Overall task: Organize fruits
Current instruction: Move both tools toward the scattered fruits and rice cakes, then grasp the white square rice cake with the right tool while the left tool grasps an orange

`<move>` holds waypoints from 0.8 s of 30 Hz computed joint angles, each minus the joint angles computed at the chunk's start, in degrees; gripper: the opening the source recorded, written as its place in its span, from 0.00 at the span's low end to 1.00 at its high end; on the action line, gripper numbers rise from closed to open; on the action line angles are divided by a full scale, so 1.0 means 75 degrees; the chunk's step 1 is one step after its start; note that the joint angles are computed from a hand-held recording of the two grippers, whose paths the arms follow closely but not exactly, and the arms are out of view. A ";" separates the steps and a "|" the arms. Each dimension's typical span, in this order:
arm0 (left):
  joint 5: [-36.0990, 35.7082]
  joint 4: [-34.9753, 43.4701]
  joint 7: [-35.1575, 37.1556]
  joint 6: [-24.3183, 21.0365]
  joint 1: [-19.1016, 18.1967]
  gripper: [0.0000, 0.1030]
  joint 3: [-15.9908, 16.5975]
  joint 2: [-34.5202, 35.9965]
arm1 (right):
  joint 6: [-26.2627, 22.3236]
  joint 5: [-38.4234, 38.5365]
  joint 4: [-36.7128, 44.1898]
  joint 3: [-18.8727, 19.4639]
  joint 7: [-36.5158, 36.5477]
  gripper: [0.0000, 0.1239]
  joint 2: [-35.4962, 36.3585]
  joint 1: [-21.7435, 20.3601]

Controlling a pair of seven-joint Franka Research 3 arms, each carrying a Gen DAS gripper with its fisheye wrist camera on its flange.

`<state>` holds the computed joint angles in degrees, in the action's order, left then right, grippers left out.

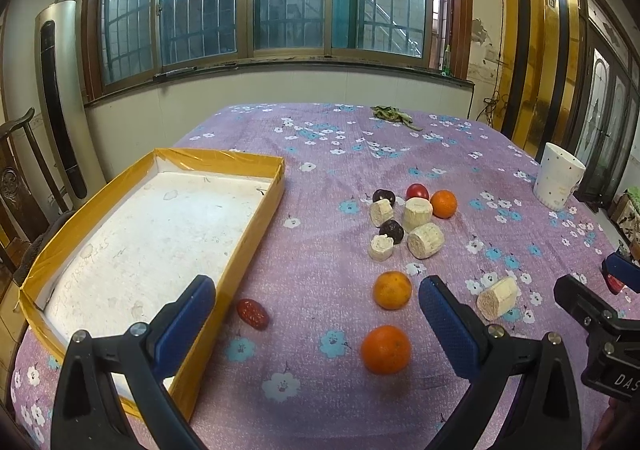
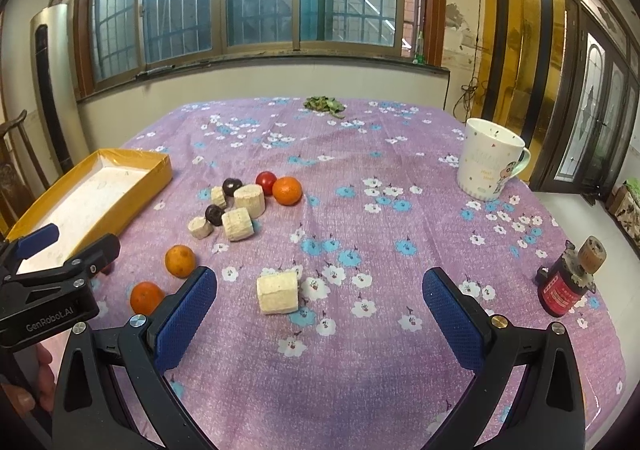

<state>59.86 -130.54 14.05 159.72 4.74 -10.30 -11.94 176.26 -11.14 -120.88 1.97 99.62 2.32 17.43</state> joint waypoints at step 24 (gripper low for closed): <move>-0.1812 -0.0215 0.1694 -0.0435 -0.0528 1.00 0.0257 -0.0055 | -0.0773 0.2716 0.0334 0.0336 -0.2687 0.83 0.0263 -0.0092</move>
